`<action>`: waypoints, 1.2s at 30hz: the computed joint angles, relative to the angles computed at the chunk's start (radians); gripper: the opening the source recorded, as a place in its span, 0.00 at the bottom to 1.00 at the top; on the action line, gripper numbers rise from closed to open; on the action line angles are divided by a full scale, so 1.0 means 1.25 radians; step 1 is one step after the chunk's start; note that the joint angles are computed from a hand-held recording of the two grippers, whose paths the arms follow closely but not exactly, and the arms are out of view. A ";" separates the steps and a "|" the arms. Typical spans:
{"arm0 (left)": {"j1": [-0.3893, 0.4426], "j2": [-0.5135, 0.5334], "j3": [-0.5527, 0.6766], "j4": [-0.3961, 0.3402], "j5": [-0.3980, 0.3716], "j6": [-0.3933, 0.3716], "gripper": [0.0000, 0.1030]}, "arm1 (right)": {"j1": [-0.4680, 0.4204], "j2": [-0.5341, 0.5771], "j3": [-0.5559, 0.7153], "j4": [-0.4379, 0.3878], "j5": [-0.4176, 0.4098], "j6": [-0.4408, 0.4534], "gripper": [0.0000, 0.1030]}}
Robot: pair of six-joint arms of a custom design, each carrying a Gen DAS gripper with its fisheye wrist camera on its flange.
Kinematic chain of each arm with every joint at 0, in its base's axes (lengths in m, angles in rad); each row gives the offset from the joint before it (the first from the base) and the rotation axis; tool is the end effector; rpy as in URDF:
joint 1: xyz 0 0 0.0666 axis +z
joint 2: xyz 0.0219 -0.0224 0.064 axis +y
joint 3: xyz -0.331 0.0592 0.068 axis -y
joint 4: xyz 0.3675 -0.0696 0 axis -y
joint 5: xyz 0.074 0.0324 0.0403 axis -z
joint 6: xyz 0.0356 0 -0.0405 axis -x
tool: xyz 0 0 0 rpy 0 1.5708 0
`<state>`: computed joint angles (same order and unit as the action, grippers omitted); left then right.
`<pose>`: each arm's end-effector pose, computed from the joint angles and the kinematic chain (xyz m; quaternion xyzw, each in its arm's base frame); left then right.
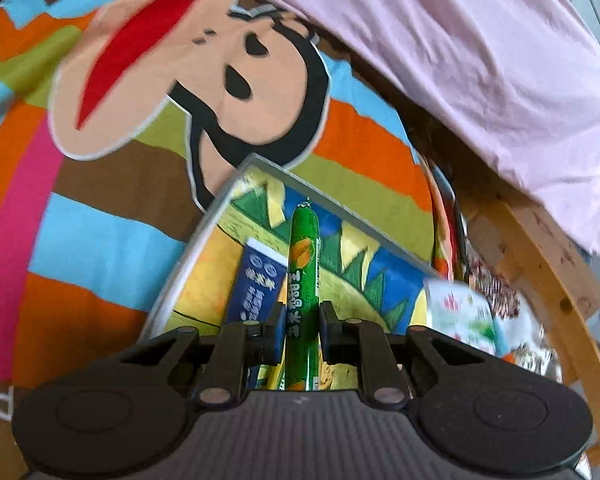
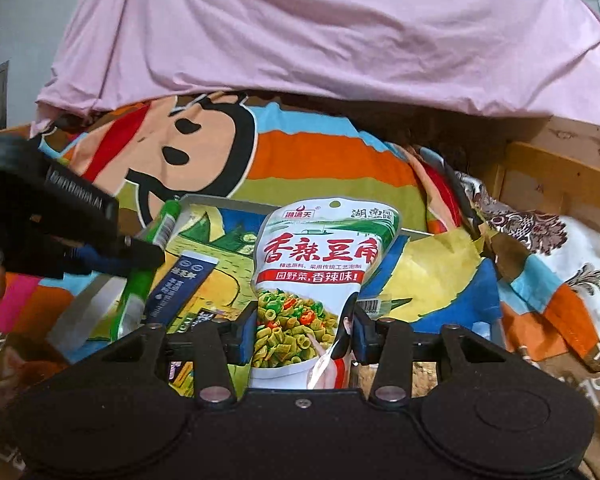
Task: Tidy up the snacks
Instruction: 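Carry the sausage stick with the left tool into the tray while the right tool carries the bean pack there, then open both tools to drop the sausage stick and bean pack into the tray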
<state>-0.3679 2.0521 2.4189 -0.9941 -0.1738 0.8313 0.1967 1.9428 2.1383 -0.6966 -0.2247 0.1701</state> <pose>0.6241 -0.2344 0.4601 -0.2422 0.8546 -0.1917 0.4174 0.6471 0.1366 0.4332 -0.2121 0.8302 0.1032 0.5052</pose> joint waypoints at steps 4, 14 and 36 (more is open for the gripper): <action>-0.002 0.018 0.004 -0.005 0.018 -0.041 0.18 | 0.007 0.031 0.034 -0.024 0.006 0.008 0.46; -0.010 0.065 0.062 -0.072 -0.011 -0.065 0.18 | 0.019 0.055 0.045 -0.052 0.012 0.033 0.46; -0.010 0.048 0.039 -0.060 -0.005 -0.069 0.56 | 0.015 0.024 0.032 -0.083 0.031 0.055 0.90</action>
<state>-0.3802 2.1115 2.4675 -1.0686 -0.1806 0.7453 0.2159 1.9724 2.1784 -0.8005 -0.1855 0.2387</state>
